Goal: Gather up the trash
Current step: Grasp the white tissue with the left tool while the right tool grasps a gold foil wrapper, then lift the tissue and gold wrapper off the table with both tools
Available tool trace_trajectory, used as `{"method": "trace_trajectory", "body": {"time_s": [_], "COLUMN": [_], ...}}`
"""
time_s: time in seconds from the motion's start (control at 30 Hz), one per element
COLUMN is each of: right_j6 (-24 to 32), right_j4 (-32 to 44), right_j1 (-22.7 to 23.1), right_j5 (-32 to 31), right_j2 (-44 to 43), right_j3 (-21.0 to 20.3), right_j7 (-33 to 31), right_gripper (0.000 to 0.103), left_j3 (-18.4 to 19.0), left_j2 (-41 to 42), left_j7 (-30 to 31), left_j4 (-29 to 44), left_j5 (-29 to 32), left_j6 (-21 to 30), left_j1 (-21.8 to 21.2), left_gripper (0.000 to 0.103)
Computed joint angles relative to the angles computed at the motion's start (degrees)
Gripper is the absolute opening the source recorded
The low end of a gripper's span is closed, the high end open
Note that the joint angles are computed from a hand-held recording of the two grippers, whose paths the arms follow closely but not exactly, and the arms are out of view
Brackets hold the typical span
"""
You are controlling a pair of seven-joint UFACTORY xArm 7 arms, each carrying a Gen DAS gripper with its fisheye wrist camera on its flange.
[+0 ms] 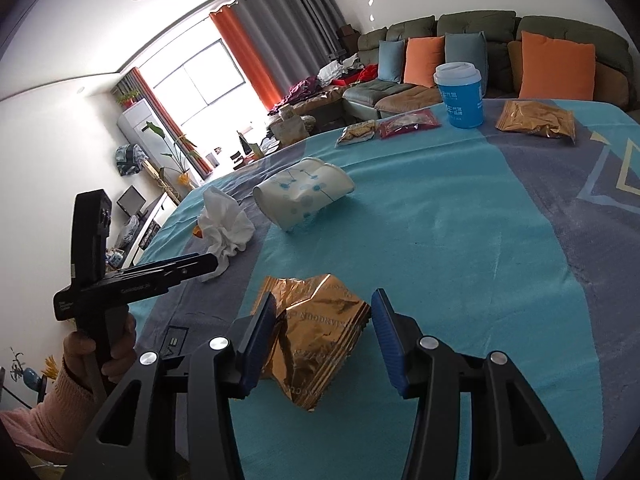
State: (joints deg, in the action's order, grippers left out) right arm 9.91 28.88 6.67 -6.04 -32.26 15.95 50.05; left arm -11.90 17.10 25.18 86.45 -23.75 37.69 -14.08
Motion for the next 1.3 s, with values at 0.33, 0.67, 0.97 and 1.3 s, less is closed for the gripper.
{"method": "trace_trajectory", "body": {"time_s": [0.33,0.67,0.97,1.3], "right_j6": [-0.9,-4.8,-6.7,-10.4], "right_j4": [-1.3,-0.9,0.7,4.7], "right_j1": [2.1,7.2,7.0,7.4], "right_j5": [2.1,6.1,6.3,5.9], "right_j2": [0.1,3.0,4.5,8.5], "right_j3": [-1.9,-5.0,-3.5,-2.1], "right_j7": [0.1,-4.9,-6.0,-7.2], "right_gripper": [0.056,0.036,0.027,0.025], "left_j3": [-0.3,-1.0,0.2,4.7], "left_j2": [1.4,-2.0,-9.6,-18.4], "left_j7": [-0.1,4.0,12.4,19.6], "left_j4": [0.9,-3.3,-9.7,-17.1], "left_j5": [1.3,-3.5,-12.2,-20.2], "left_j6": [-0.9,-2.6,-3.9,-4.5], "left_j1": [-0.4,1.3,2.3,1.8], "left_gripper": [0.020,0.008,0.008,0.008]}}
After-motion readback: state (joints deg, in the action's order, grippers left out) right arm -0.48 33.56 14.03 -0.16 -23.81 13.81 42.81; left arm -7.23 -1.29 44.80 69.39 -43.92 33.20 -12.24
